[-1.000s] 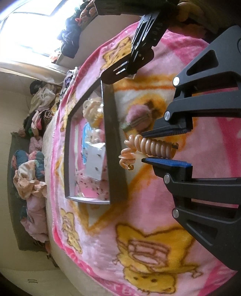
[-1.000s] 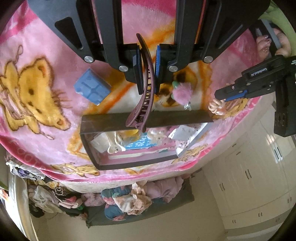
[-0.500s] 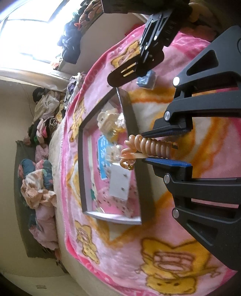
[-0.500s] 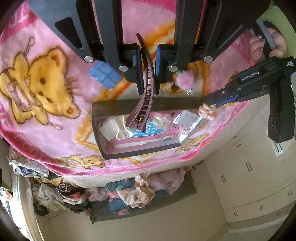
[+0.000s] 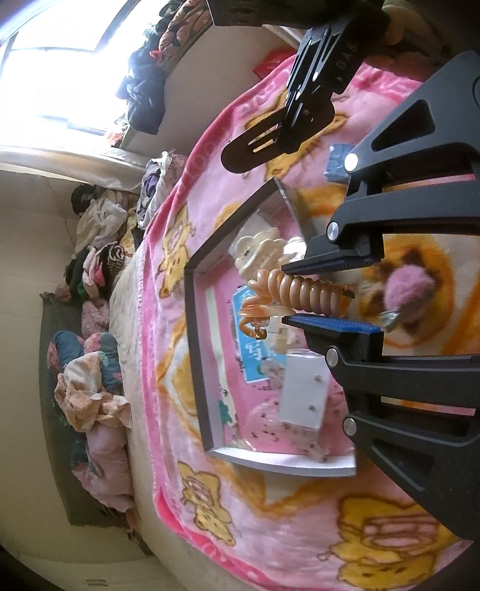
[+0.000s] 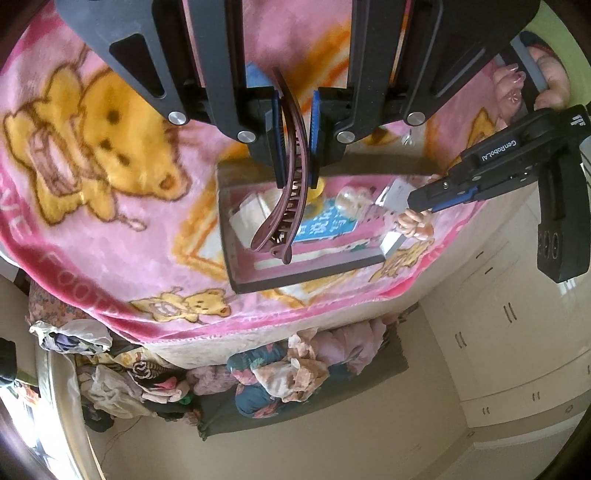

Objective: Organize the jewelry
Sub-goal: 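Carry the hair tie with the left tool while the right tool carries the claw clip into the box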

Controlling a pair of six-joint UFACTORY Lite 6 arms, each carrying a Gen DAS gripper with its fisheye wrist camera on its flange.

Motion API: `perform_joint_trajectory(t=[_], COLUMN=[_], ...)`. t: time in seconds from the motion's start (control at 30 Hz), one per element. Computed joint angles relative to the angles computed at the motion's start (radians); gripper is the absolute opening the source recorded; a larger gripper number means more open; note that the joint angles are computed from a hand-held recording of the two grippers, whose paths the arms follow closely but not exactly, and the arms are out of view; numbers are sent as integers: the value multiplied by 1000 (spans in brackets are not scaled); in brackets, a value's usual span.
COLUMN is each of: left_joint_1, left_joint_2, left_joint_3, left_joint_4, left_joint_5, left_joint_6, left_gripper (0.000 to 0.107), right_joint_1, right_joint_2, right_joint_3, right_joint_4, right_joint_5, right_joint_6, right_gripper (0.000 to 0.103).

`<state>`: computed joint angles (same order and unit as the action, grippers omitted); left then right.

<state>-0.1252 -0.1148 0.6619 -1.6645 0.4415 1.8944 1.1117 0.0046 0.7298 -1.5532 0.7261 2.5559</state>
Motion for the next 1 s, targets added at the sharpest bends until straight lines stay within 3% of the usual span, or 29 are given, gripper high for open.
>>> perform_joint_trajectory(t=[0.3, 1.0], left_joint_1=[-39, -143], left_joint_2=[130, 381], left_joint_3=[117, 292], left_joint_4=[-35, -100], left_joint_5=[-34, -115], left_joint_6=[-1, 36], left_gripper=[14, 15], right_joint_1=[-140, -431], right_joint_2=[-15, 168], right_joint_3=[8, 171], right_joint_4=[-76, -298], right_joint_5=[-95, -340], right_joint_6=[-28, -10], right_gripper=[11, 11])
